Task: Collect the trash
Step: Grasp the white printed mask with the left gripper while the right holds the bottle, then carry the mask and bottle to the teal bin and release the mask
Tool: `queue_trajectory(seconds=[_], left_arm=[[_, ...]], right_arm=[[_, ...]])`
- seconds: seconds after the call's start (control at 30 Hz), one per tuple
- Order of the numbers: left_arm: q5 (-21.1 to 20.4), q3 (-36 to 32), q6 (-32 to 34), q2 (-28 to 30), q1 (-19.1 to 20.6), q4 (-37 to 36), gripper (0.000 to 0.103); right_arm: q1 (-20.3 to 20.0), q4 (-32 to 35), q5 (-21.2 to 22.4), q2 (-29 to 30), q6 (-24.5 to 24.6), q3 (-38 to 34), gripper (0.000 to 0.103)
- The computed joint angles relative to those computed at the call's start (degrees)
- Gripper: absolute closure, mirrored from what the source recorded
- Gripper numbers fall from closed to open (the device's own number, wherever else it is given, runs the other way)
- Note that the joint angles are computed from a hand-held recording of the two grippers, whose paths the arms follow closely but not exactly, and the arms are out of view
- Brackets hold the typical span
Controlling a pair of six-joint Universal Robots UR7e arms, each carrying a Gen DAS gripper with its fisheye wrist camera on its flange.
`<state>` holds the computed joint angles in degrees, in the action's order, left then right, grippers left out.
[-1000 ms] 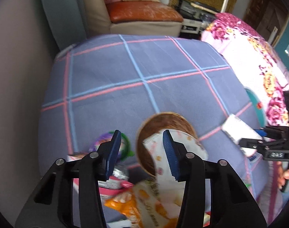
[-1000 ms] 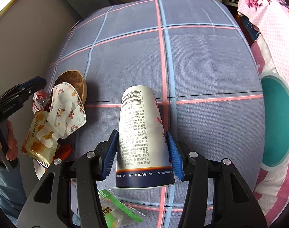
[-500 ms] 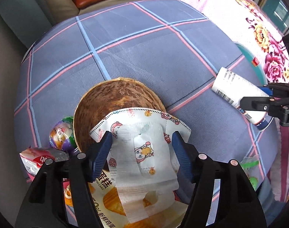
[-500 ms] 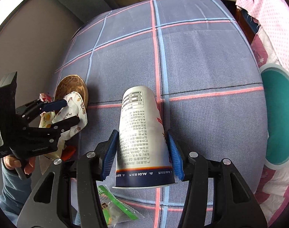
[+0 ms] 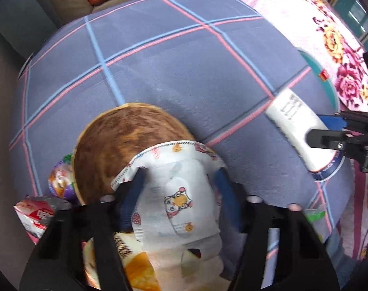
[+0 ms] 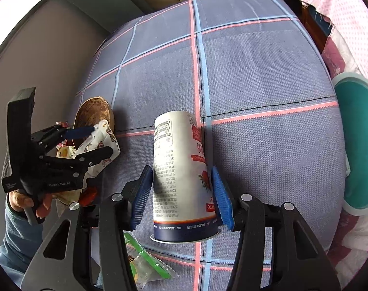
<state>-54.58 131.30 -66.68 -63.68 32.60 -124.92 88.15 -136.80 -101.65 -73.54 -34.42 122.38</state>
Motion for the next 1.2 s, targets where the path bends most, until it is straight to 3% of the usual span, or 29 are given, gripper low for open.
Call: queue_trajectory(seconds=[0.1,0.23,0.67,0.9,1.2], left_arm=[[0.1,-0.8,0.6,1.5,-0.8,0.2,0.075],[1.1,-1.2,0.0,1.5,-2.2,-0.1,0.086],[6.6,-2.6,-4.9,0.1,-7.1,-1.5,0.090],[7.3,-7.0,2.3,7.0,-6.3,-11.2,0.090],[5.2,-18.7,14.0,19.9,-3.2,-22.3,0.090]], right_arm=[[-0.4,0.4,0.3,-0.5,-0.3,0.2,0.054],[-0.6,0.2,0.6,-0.6,-0.6,0.2,0.056],[-2.8,0.3,5.1,-5.2,-3.0,0.5,0.057],[-6.2,0.2,7.7,-9.2,-1.9,-1.9,0.057],[-12.9,-1.1,9.8,-12.0,-1.4,-8.0,0.057]])
